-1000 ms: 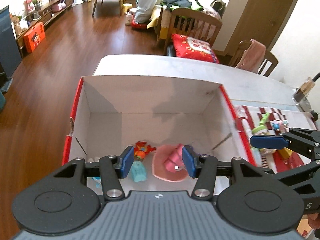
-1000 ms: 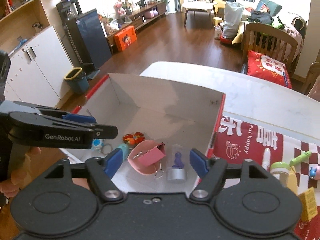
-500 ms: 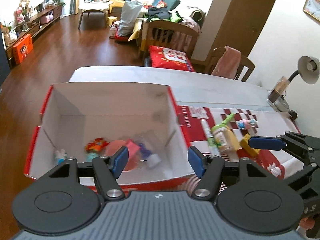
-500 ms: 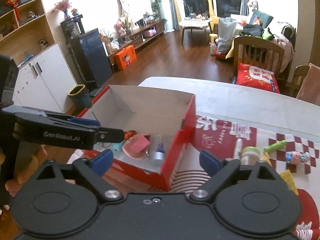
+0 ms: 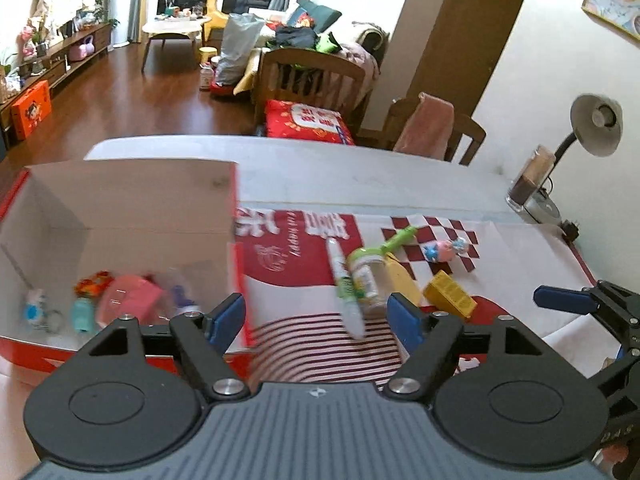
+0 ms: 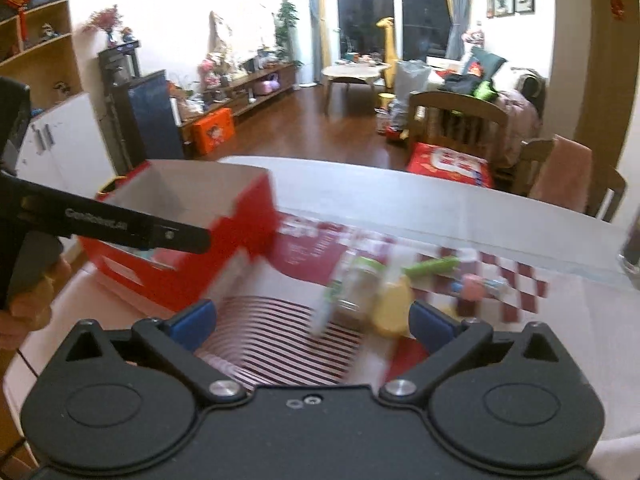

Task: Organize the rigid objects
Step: 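Withdraw both grippers from the box back over the table items, then grasp the green-lidded toothpick jar with the left gripper while the right grasps the yellow box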

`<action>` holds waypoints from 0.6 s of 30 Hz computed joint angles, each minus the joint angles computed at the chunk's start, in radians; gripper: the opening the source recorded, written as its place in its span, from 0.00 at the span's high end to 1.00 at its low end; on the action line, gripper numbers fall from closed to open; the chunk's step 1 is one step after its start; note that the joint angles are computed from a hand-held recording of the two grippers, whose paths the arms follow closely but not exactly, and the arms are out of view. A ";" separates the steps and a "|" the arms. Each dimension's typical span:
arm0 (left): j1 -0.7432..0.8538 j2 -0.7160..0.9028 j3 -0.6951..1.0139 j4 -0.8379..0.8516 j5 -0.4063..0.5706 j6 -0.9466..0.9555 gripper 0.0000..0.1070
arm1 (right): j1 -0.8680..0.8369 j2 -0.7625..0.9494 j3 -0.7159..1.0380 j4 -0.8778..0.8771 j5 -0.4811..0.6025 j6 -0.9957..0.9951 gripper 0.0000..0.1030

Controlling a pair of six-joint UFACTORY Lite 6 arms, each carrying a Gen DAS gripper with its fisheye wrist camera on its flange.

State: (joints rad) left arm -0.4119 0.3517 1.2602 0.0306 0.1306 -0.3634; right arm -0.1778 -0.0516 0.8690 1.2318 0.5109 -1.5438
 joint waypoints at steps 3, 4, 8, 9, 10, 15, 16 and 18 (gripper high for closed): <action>-0.048 0.089 0.081 0.102 0.003 -0.131 0.28 | -0.092 0.044 0.008 0.021 0.037 -0.092 0.00; -0.062 0.121 0.108 0.063 0.002 -0.098 0.28 | -0.113 0.063 0.015 0.024 0.046 -0.118 0.01; -0.113 0.261 0.248 0.151 0.027 -0.204 0.28 | -0.171 0.158 0.062 0.041 0.061 -0.217 0.01; -0.124 0.292 0.284 0.215 0.038 -0.274 0.28 | -0.186 0.180 0.072 0.047 0.062 -0.242 0.01; -0.135 0.327 0.323 0.283 0.049 -0.346 0.28 | -0.199 0.204 0.083 0.056 0.062 -0.270 0.01; -0.179 0.509 0.539 0.530 0.142 -0.599 0.28 | -0.235 0.338 0.160 0.079 0.051 -0.340 0.04; -0.182 0.546 0.587 0.524 0.162 -0.598 0.28 | -0.238 0.366 0.178 0.082 0.049 -0.345 0.04; -0.184 0.603 0.661 0.509 0.187 -0.587 0.28 | -0.242 0.416 0.211 0.087 0.046 -0.354 0.05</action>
